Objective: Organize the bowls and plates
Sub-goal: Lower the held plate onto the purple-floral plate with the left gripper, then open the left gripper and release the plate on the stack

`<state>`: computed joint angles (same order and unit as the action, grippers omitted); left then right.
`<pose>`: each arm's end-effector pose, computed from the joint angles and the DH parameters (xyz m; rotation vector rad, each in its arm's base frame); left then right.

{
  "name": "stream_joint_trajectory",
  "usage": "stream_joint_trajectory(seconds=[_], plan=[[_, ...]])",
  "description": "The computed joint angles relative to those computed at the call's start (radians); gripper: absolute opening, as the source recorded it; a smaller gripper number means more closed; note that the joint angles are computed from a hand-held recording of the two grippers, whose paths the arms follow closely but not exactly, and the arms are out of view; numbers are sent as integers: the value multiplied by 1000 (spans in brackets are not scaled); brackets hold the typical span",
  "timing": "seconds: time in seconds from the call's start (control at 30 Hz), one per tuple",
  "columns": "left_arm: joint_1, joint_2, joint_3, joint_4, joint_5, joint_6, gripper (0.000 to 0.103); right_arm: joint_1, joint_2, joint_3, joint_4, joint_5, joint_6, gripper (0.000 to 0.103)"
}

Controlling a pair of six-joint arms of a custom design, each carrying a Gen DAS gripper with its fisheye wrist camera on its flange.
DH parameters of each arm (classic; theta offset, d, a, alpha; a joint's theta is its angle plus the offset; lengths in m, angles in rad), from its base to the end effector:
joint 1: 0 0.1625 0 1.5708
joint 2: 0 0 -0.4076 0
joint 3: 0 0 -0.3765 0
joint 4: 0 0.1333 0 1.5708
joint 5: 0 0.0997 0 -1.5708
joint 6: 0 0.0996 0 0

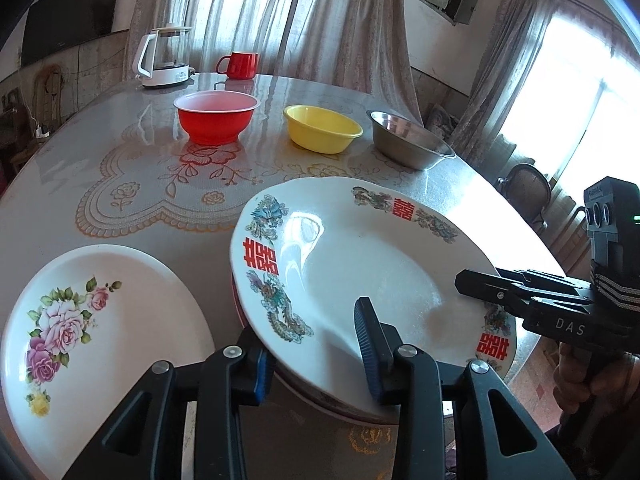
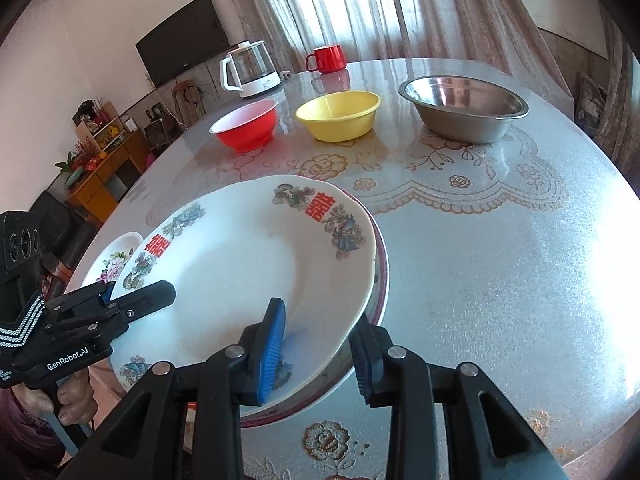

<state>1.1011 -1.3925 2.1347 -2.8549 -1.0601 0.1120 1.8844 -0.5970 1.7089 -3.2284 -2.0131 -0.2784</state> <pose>-0.0550 -0.5104 0.2861 0.5683 2.5598 -0.8363 0.2824 -0.5768 0.0289 0.6059 -2.5514 0.7426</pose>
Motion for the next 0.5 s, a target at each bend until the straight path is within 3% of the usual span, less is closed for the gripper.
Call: stream_joint_trajectory(seconds=[0.27,0.37,0.5], plan=[[3,-18,-4,40,-22,2,36,5,-31,26,16,-2,-11,31],[-15,-24,16,35,5,33,36,17,-31,26,2,-45,-24,31],[-10,-30,10,56,-16,25,38,13,-42,32,-18,-54,-32,31]])
